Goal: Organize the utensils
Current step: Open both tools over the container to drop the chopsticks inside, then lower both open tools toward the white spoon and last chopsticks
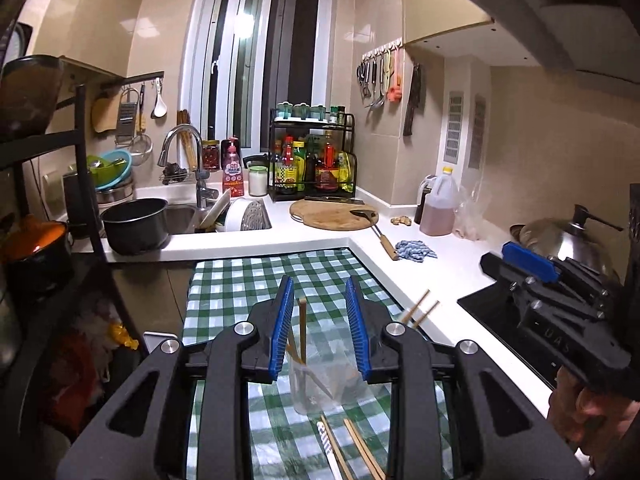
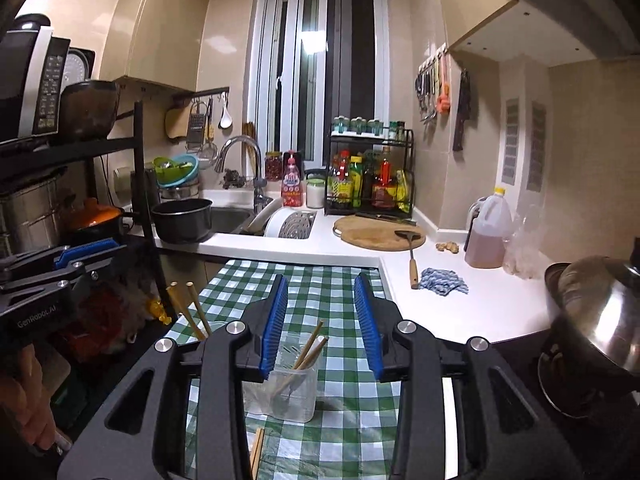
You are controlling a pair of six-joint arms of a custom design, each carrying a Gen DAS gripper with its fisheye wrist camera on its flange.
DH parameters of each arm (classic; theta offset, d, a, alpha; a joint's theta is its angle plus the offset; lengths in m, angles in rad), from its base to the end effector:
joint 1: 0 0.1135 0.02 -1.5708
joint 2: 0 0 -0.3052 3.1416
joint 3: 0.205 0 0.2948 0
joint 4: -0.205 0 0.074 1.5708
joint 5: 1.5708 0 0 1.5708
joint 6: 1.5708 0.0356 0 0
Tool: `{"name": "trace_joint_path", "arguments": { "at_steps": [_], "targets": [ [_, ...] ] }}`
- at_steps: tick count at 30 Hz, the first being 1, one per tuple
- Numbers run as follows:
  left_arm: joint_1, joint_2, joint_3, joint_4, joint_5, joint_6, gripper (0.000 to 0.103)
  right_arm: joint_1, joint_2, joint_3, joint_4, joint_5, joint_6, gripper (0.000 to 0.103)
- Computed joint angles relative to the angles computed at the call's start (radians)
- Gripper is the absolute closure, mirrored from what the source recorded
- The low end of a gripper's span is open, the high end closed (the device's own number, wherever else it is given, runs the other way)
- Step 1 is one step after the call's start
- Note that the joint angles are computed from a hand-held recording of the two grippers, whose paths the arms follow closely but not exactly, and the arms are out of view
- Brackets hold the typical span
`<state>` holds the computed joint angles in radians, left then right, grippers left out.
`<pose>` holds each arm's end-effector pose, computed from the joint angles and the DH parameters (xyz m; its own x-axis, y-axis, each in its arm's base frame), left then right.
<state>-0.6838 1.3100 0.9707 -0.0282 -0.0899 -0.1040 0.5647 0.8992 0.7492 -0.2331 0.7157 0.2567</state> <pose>0.2622 -0.2095 0.3296 -0.3356 0.1401 -0.9315 0.5323 0.8441 -0.0648 0.1967 0.0969 0.3309 -0.2774 0.0511 -0.9594 0.1868 0.9824 -0.0017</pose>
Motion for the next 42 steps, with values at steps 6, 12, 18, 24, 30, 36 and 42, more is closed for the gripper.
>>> {"name": "trace_joint_path", "arguments": {
  "at_steps": [6,12,18,24,30,36,42],
  "targets": [
    [-0.025,-0.104,-0.126,-0.003,-0.017,-0.032,0.076,0.17,-0.128,-0.051,-0.121,0.16,0.114,0.067],
    [-0.049,-0.163,-0.26,0.018,-0.048,-0.069,0.076,0.302,-0.165,-0.107,-0.253,0.257,0.315,0.067],
    [-0.069,-0.169,-0.39,0.081,-0.073,-0.095,0.076,0.389,-0.144,-0.185,-0.334,0.263,0.528,0.068],
    [-0.099,-0.118,-0.477,0.154,-0.09,-0.104,0.076,0.423,-0.136,-0.28,-0.346,0.189,0.673,0.081],
    [-0.099,-0.068,-0.538,0.224,-0.087,-0.122,0.077,0.462,-0.083,-0.333,-0.332,0.169,0.753,0.083],
    [-0.08,-0.029,-0.554,0.251,-0.066,-0.145,0.077,0.459,-0.049,-0.369,-0.307,0.138,0.79,0.083],
    [-0.06,-0.024,-0.563,0.26,-0.054,-0.163,0.077,0.432,0.002,-0.405,-0.218,0.081,0.783,0.085]
  ]
}}
